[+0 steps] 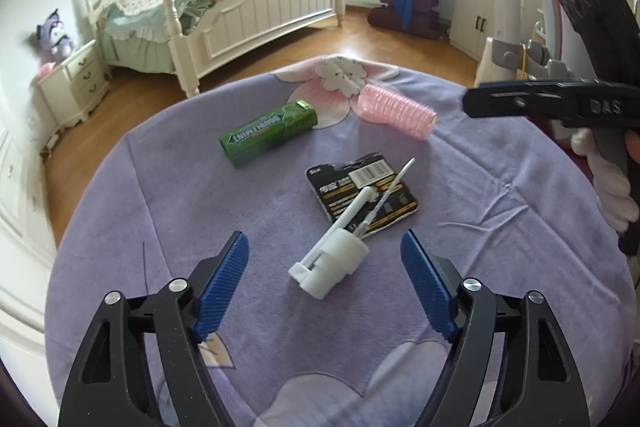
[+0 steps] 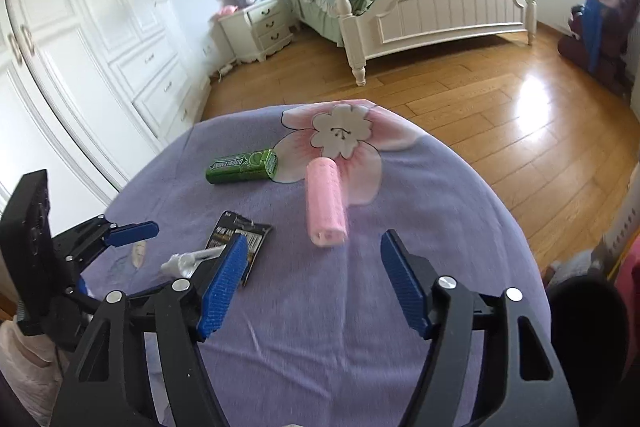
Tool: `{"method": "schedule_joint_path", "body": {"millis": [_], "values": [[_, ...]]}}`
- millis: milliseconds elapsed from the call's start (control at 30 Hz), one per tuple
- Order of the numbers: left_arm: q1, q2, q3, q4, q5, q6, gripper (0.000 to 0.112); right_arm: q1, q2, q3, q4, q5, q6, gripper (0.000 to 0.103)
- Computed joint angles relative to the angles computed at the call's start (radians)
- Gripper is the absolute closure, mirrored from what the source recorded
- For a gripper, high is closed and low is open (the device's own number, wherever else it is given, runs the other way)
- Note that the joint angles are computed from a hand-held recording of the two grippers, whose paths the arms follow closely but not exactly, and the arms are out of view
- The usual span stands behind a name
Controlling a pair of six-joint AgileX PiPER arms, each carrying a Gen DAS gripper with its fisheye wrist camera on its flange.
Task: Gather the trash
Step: 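Grasp the white spray bottle with the left tool while the right tool grasps the pink hair roller, then carry the spray bottle and pink roller over the bin and open both tools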
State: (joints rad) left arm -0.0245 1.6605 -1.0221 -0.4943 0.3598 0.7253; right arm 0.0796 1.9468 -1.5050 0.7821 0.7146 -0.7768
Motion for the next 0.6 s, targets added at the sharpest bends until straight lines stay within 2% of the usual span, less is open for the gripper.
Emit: {"method": "schedule_joint_path", "body": {"millis": [133,267,333,367,433,500,600], "values": [[0.006,0.042,-0.026,0.009,0.022,0.019,0.047,0.068,0.124,-0.178,-0.189,0.011,0.175,0.04],[0.016,0.067,-0.058,-0.024,0.06,0.046,0.067,0.097,0.201,-0.278,-0.287,0.03,0.25,0.046],[0.016,0.07,-0.062,-0.014,0.054,0.032,0.075,0.104,0.23,-0.312,-0.326,0.045,0.289,0.054],[0.018,0.072,-0.065,-0.016,0.055,0.032,0.078,0.109,0.226,-0.298,-0.339,0.024,0.297,0.057],[0.025,0.078,-0.073,-0.048,0.066,0.059,0.079,0.115,0.207,-0.261,-0.363,-0.011,0.298,0.074],[0.032,0.079,-0.074,-0.076,0.07,0.081,0.082,0.108,0.203,-0.255,-0.337,0.004,0.28,0.074],[0.045,0.043,-0.035,-0.153,0.034,0.13,0.086,0.08,0.164,-0.198,-0.25,0.005,0.215,0.074]]}}
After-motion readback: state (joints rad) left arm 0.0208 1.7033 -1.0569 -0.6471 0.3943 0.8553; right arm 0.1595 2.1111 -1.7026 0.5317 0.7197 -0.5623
